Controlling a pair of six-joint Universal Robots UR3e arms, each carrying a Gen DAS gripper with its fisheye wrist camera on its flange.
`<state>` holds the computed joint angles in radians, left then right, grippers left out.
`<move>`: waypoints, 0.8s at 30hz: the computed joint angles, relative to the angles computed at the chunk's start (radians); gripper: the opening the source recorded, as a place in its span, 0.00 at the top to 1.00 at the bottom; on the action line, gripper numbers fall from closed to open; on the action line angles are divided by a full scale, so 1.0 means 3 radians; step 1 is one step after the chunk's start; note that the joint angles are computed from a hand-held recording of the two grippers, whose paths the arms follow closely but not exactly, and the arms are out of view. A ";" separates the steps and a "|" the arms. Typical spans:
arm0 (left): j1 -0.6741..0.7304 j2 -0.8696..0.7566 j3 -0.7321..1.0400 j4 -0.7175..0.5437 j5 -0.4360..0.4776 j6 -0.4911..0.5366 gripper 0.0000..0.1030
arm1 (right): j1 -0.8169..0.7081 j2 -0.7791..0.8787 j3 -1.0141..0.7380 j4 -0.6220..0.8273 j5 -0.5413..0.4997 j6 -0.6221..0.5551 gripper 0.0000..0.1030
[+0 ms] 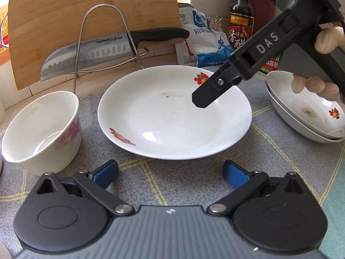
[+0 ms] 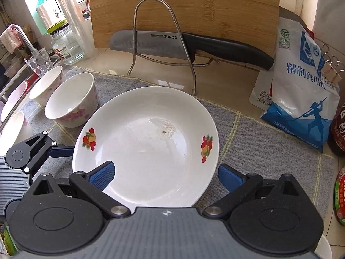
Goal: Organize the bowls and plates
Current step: 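Move the right tool to the plate by the knife stand and grip its rim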
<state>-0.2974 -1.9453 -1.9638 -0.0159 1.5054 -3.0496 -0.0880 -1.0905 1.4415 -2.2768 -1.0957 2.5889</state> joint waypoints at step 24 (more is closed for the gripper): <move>-0.0002 -0.0200 0.0139 0.0247 0.0004 0.0311 0.02 | 0.0118 0.1271 -0.2285 0.1534 0.0131 -0.0208 0.12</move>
<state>-0.2980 -2.0053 -1.9222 0.0581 1.5066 -2.9561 -0.0525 -0.7093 0.7562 -1.8166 -1.0565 2.5266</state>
